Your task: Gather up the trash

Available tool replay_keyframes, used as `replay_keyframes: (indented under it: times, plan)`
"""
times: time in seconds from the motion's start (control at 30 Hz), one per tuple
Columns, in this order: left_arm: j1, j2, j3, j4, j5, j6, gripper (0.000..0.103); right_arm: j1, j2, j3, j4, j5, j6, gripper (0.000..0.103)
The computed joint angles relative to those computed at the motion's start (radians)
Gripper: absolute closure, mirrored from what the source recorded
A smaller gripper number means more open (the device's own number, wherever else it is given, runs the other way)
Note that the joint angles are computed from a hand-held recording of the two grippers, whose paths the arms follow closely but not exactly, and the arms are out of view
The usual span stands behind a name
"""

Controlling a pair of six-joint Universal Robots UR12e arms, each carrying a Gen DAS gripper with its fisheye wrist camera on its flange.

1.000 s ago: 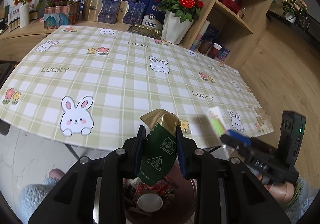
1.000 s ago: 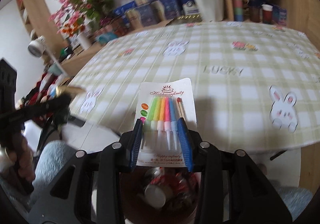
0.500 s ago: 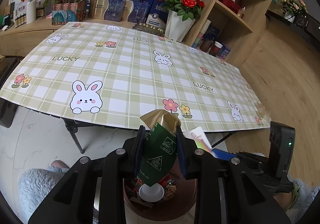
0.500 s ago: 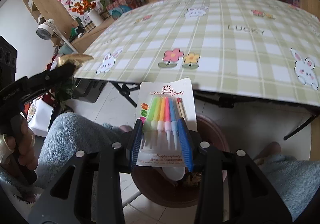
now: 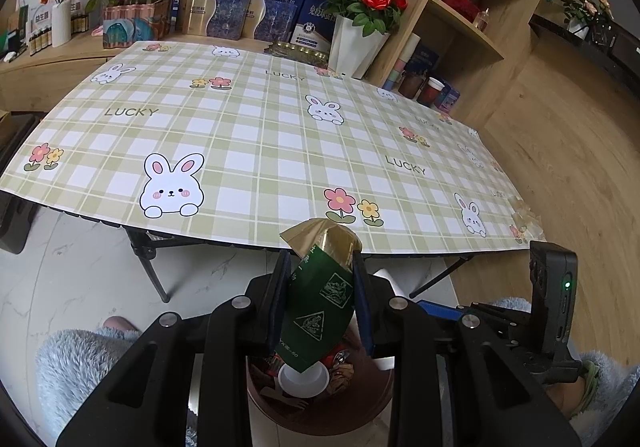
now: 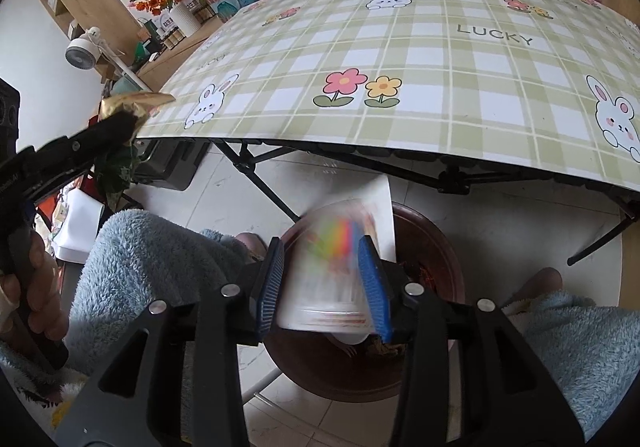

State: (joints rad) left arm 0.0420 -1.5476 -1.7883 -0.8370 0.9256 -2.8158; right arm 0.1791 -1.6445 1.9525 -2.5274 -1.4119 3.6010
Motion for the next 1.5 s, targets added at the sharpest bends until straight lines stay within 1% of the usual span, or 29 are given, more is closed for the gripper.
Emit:
replay_keyframes:
  times: [0.07,0.17,0.2,0.27,0.3,0.33,0.37,0.4,0.43,0.5,0.63,0.83,1.0,1.13,1.17,1.23,1.27,1.3,1.43,1.5]
  plan:
    - [-0.002,0.000,-0.001,-0.002,0.003,0.003,0.074,0.002,-0.003,0.000,-0.004,-0.018,0.002,0.058]
    - [-0.004,-0.001,-0.003,-0.009,0.009,0.009,0.074,0.010,-0.008,0.001,-0.016,-0.076,0.017,0.047]
    - [-0.005,-0.001,-0.004,-0.013,0.012,0.012,0.074,0.016,-0.010,0.002,-0.023,-0.109,0.025,0.041]
    - [-0.007,-0.002,-0.004,-0.023,0.017,0.019,0.074,0.044,-0.013,-0.003,-0.030,-0.255,0.045,0.032]
    - [-0.008,-0.002,-0.004,-0.028,0.020,0.023,0.074,0.050,-0.014,-0.003,-0.032,-0.293,0.048,0.027]
    - [-0.010,-0.003,-0.004,-0.033,0.023,0.026,0.074,0.059,-0.016,0.000,-0.047,-0.347,0.056,0.023]
    - [-0.013,-0.004,-0.004,-0.042,0.026,0.033,0.074,0.060,-0.019,0.003,-0.059,-0.371,0.063,0.022]
    - [-0.015,-0.004,-0.004,-0.046,0.028,0.036,0.074,0.061,-0.021,0.006,-0.069,-0.390,0.071,0.017]
    - [-0.017,-0.005,-0.004,-0.051,0.031,0.041,0.073,0.061,-0.024,0.010,-0.078,-0.403,0.081,0.017]
    - [-0.024,-0.007,-0.002,-0.067,0.039,0.055,0.073,0.057,-0.026,0.014,-0.086,-0.404,0.089,0.016]
    - [-0.038,-0.012,-0.001,-0.101,0.051,0.087,0.073,0.057,-0.020,0.010,-0.071,-0.419,0.091,0.015]
    - [-0.058,-0.024,0.005,-0.176,0.075,0.125,0.072,0.053,-0.024,0.019,-0.076,-0.417,0.109,0.010]
    - [-0.074,-0.026,0.005,-0.187,0.090,0.152,0.070,0.044,-0.031,0.028,-0.077,-0.411,0.125,0.009]
    - [-0.082,-0.029,0.004,-0.184,0.106,0.151,0.068,0.039,-0.036,0.035,-0.080,-0.409,0.135,0.009]
    - [-0.084,-0.029,0.000,-0.173,0.113,0.143,0.064,0.038,-0.037,0.036,-0.081,-0.409,0.136,0.009]
    - [-0.088,-0.032,-0.001,-0.177,0.118,0.140,0.053,0.037,-0.039,0.038,-0.080,-0.410,0.140,0.009]
    - [-0.089,-0.032,-0.001,-0.178,0.123,0.139,0.045,0.036,-0.039,0.039,-0.080,-0.410,0.142,0.009]
    - [-0.091,-0.031,-0.004,-0.173,0.128,0.137,0.040,0.036,-0.040,0.040,-0.079,-0.409,0.144,0.009]
    - [-0.095,-0.030,-0.009,-0.152,0.140,0.131,0.031,0.034,-0.042,0.041,-0.077,-0.410,0.153,0.009]
    - [-0.093,-0.029,-0.012,-0.141,0.144,0.122,0.025,0.035,-0.042,0.041,-0.076,-0.411,0.155,0.009]
